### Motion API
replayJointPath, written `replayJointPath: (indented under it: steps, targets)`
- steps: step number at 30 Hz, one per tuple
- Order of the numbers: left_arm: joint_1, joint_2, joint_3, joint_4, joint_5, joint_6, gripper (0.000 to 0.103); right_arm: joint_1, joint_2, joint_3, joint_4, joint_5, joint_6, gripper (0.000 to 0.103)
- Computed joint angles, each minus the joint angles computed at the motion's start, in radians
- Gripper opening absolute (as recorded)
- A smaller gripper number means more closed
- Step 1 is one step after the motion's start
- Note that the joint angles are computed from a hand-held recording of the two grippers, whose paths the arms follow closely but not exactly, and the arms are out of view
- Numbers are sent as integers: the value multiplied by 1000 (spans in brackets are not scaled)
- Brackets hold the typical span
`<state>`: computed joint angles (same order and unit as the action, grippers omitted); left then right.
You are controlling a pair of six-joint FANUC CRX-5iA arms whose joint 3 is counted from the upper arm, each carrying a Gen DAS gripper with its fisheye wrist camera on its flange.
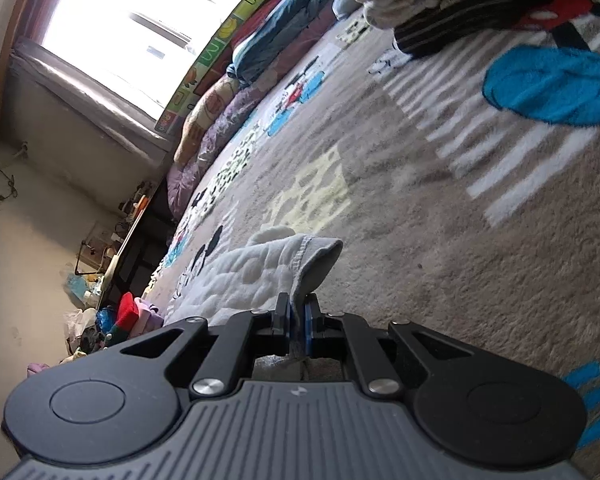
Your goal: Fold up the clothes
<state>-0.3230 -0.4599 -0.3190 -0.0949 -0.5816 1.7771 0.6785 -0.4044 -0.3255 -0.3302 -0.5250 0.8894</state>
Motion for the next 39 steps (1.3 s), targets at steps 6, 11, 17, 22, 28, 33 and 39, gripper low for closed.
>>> replayJointPath:
  steps: [6,11,17,22,28,33,39]
  targets:
    - [92,101,-14,212,33,-186,7,-38,-16,11,-103,19,61,8]
    - [123,165,-11,347,-3,-303,7,-79,-36,41,-258,-4,183,8]
    - [145,170,-31,428,-13,-348,7,-17,-80,40,-243,-4,214,8]
    - [160,110,-66,482,19,-426,7,96,-95,-7,7,55,55,8]
    - [204,23,-152,682,-36,-651,7,16,-22,96,-27,-20,109,8]
    - [156,104,-63,448,-83,-440,8,-55,51,224,-126,-121,207,8]
    - [190,102,-111,572,-65,-499,8,-47,64,322,-210,-203,226,5]
